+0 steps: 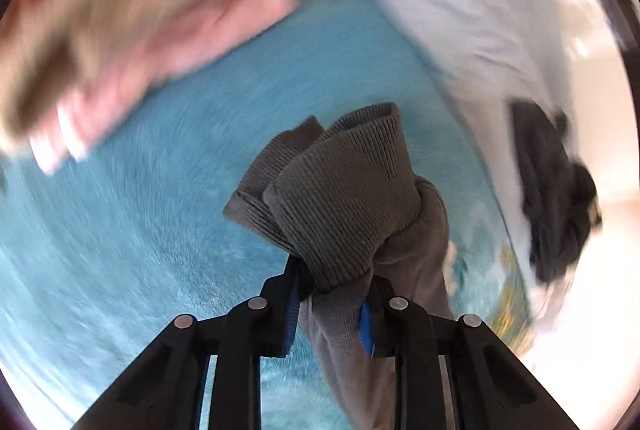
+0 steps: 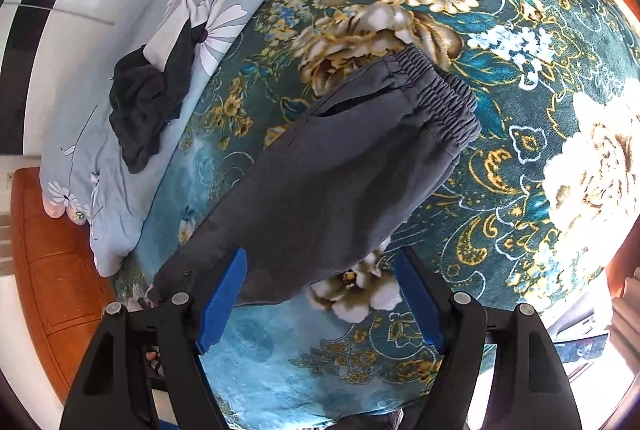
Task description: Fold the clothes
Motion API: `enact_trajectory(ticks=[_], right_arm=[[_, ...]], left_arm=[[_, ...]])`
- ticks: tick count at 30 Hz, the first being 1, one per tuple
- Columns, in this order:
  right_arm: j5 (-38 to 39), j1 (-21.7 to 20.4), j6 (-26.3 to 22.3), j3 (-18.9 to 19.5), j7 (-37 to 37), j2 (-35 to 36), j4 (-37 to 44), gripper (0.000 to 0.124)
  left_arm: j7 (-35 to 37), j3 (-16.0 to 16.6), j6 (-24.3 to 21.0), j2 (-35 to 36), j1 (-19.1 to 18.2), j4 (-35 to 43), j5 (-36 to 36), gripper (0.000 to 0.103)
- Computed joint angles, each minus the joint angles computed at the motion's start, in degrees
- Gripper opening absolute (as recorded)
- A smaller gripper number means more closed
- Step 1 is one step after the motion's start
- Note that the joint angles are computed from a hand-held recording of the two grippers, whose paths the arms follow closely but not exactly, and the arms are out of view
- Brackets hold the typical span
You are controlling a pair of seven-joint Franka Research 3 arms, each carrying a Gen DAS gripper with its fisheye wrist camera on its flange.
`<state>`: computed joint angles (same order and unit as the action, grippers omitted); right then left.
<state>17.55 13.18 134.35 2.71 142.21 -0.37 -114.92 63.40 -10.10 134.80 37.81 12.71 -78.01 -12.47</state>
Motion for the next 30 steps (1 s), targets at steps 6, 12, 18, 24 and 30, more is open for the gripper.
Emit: enact_trajectory(ticks=[6,12,18,24,30], right_arm=[[1.8,0.5,3.3,0.5,1.5,-3.1,-4.8,0.077],[7.9,0.5,7.5,0.0,-2.4,-5.3,-10.1,0.077],[17.1,-0.2,12.2,-1.6,-10.9,-6.7,-15.1,0.077],[27.2,-1.5,14.7,-3.3,-19.2,-7.1,-19.6,0.077],[34.7,-2.7,14.8,-4.5,-27.2,-6.5,-21.4,0.077]], left_arm=[[9.4,1.0,2.9,-7.4,-7.9,-2.1,12.9,0.025],[13.7,1.5,3.7,-8.8,-18.0,-1.1,25.1,0.025],[16.9,1.5,-4.1,-3.8,-28.8,5.5,34.7,0.025],[22.4,3.1,-17.6,5.1,-39.2,15.7,42.8,0.029],[25.0,3.3,-28.0,8.0,-43.0,19.6,42.7,0.057]])
